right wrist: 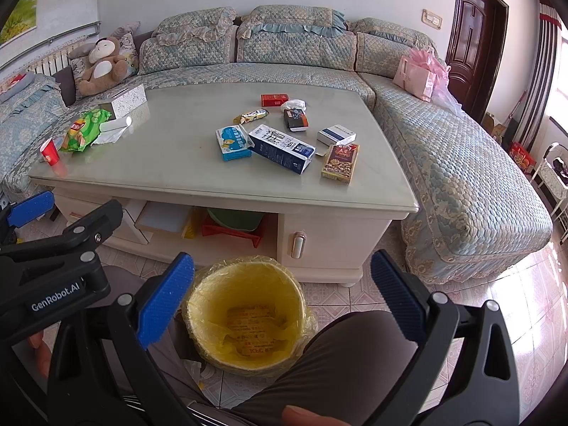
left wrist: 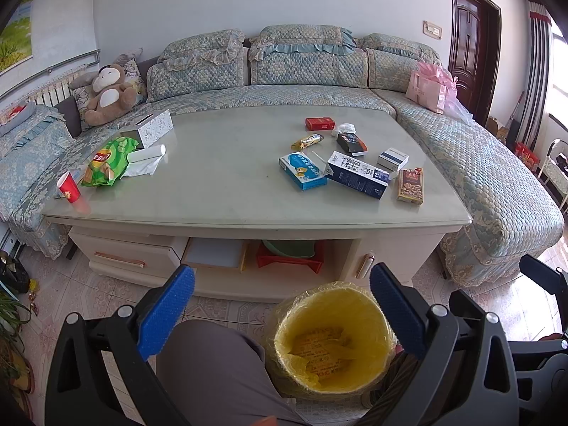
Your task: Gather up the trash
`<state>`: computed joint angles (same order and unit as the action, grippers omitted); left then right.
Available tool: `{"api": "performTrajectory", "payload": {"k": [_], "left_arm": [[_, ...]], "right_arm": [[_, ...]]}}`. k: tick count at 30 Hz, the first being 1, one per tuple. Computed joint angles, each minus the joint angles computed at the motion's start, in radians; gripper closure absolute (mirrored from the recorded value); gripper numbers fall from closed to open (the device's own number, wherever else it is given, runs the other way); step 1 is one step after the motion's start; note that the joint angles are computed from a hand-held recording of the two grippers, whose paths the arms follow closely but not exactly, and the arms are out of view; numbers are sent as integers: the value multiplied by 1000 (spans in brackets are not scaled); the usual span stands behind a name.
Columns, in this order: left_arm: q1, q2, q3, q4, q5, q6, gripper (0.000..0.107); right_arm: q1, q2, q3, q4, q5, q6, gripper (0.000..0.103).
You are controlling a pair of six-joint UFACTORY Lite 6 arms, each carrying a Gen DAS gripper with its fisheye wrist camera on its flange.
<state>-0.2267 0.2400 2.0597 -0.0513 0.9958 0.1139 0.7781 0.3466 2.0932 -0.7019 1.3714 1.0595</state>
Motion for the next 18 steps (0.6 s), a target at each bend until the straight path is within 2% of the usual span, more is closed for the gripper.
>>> {"api": "performTrajectory", "payload": {"k": [18], "left_arm": [[3,-11,-21,-6,-11,6,10]], "right_arm": [[-9,10,22,6,4,-14,6]]}}
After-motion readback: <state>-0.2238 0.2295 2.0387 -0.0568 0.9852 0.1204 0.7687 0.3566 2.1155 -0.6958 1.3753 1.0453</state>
